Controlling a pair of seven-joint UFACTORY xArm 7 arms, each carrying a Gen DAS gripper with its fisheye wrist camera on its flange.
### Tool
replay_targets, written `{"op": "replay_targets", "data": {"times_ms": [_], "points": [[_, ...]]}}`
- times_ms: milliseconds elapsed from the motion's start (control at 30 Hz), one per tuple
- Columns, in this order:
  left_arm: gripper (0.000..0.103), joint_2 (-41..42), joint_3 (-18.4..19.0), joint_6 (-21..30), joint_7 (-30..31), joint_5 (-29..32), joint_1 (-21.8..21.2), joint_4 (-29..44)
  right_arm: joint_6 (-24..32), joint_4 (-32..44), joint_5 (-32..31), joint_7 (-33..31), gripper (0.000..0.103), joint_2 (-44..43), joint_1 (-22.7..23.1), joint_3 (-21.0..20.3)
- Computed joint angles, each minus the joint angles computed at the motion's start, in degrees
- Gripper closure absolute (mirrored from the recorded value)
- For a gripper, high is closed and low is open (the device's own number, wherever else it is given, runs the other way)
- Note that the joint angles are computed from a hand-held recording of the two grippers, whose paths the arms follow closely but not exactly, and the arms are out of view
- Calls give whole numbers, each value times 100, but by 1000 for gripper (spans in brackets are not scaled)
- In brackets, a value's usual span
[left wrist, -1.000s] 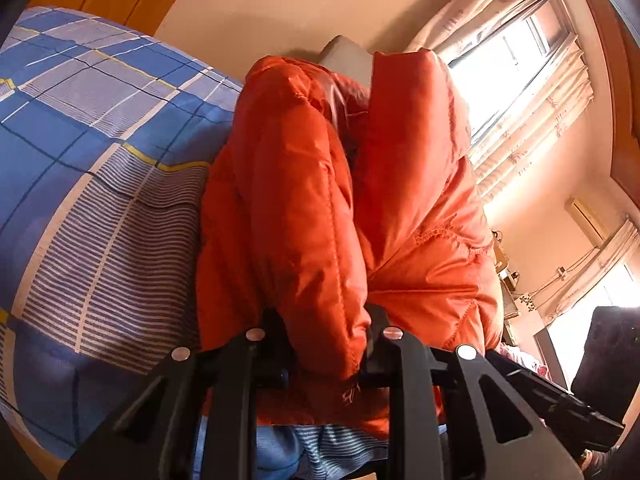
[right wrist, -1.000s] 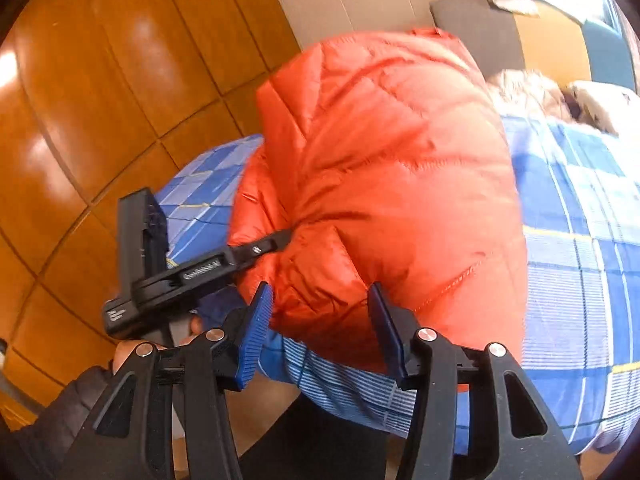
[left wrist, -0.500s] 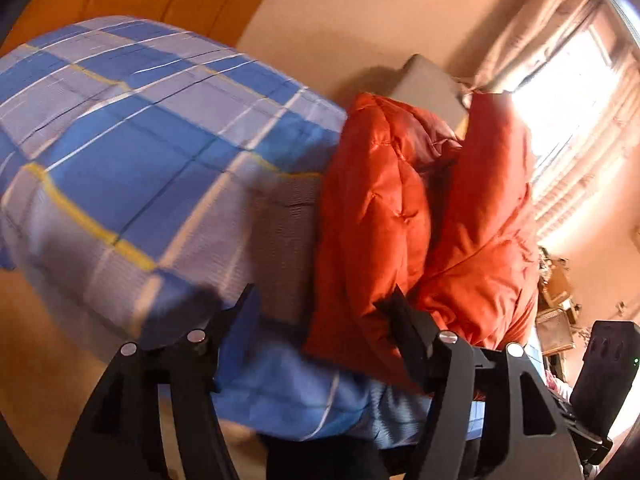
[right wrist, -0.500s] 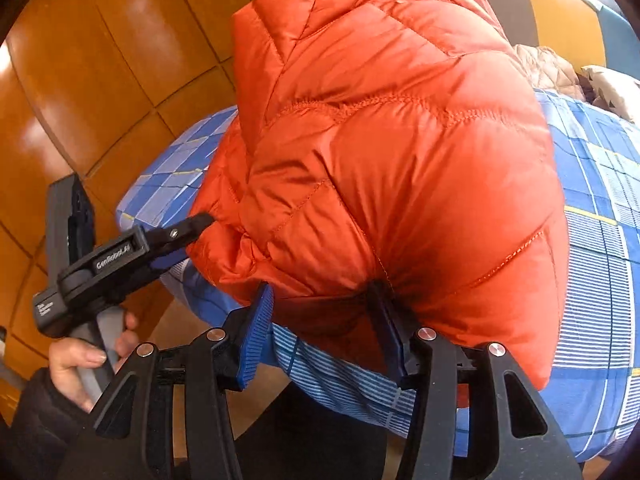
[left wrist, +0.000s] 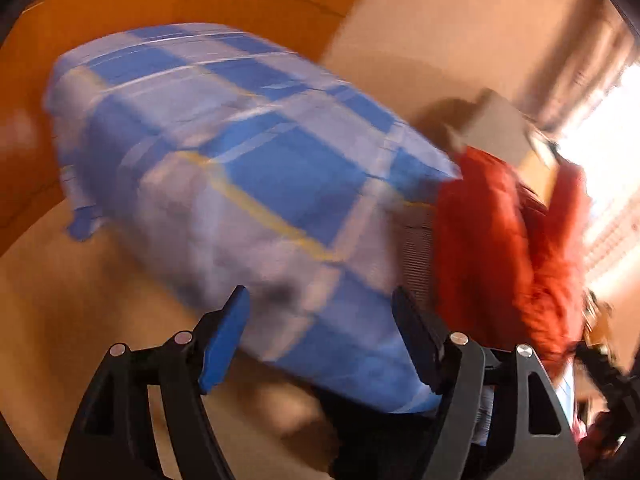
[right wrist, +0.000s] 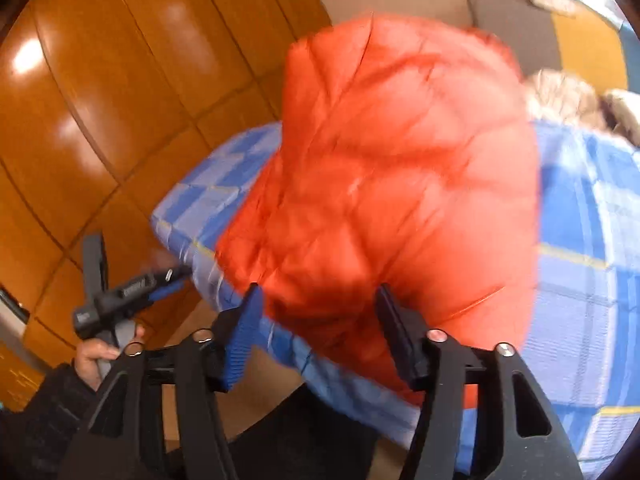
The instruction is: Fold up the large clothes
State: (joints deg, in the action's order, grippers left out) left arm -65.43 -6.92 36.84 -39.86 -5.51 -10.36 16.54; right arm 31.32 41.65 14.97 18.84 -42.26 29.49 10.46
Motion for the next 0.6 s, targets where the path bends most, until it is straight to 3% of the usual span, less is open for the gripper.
{"op": "replay_targets", "data": {"times_ms": [133, 267, 433, 600], "points": [[31, -601, 3, 742, -103, 346, 561, -211, -70, 406, -523, -217, 42, 216, -588, -128], [30, -876, -63, 1046, -175, 569, 820, -372, -53, 1551, -1083, -743, 42, 1508, -1008, -126], [30, -868, -193, 1205, -111, 758, 788, -429, 420, 2758, -1762, -1099, 38, 2769, -1178, 193], [30, -791, -214, 1343, -143, 799, 708, -455, 1228, 3640, -2559, -1199, 38, 3734, -950, 421]]}}
